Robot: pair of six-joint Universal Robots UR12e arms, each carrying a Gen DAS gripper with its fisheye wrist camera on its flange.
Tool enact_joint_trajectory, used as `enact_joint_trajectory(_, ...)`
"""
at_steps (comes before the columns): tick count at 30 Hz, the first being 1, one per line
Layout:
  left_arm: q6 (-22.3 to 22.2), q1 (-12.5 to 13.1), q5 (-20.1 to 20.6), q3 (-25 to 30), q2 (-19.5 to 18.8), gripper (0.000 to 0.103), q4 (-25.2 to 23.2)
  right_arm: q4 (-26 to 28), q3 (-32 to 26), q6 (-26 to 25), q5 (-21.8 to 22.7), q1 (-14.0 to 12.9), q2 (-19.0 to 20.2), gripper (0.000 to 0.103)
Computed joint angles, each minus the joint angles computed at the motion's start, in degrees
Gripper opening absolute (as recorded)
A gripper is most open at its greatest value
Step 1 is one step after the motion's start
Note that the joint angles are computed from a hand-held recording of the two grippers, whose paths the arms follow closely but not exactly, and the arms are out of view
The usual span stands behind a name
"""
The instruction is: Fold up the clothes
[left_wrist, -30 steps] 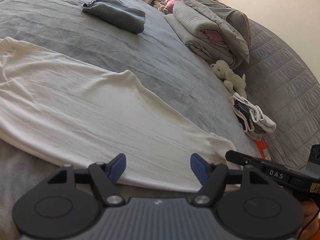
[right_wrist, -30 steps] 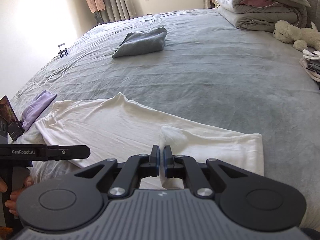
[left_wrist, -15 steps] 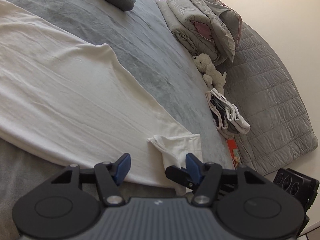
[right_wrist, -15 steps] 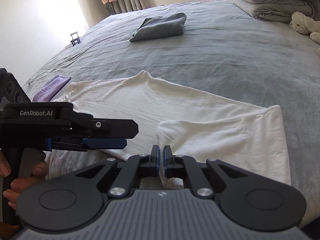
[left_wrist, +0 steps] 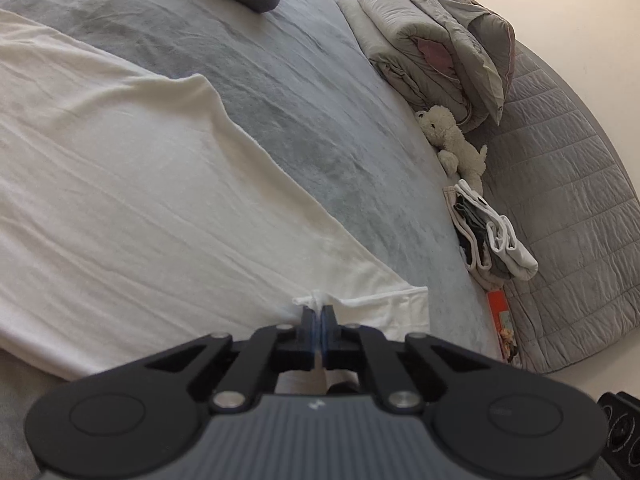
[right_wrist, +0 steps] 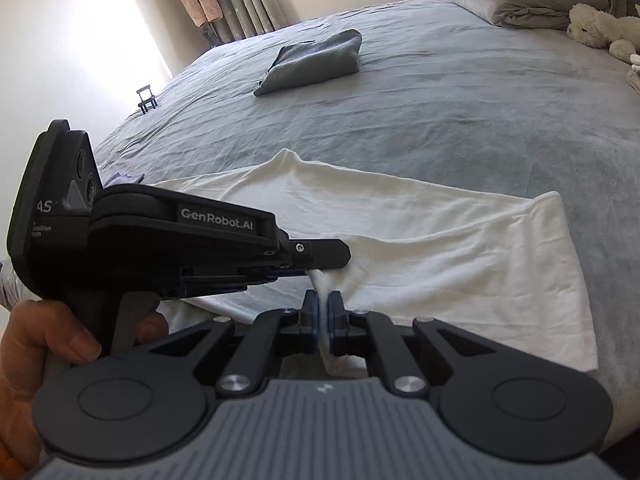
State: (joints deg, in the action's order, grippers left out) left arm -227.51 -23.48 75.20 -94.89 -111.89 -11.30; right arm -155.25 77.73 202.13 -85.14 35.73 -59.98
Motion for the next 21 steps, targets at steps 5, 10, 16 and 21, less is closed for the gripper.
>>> enact_joint_trajectory(5, 5.51, -0.02, 3.96, 0.02, 0.83, 0.002, -0.52, -4.18, -0.44, 4.12, 1.85, 0.11, 1.23, 0.006)
enact_joint_trajectory(10, 8.06, 1.04, 4.89, -0.85, 1.86, 0.002, -0.97, -6.52, -2.02, 8.3, 4.26, 0.23, 2.85, 0.006)
enact_joint_trajectory(16, 10.7, 2.63, 4.93, -2.08, 3.04, 0.002, -1.17, -8.28, -4.49, 12.4, 6.59, 0.64, 5.03, 0.006)
enact_joint_trajectory(21, 15.98, 3.87, 5.19, -2.73, 3.99, 0.002, -2.0, -7.34, -8.05, 13.17, 6.71, 1.48, 7.21, 0.007)
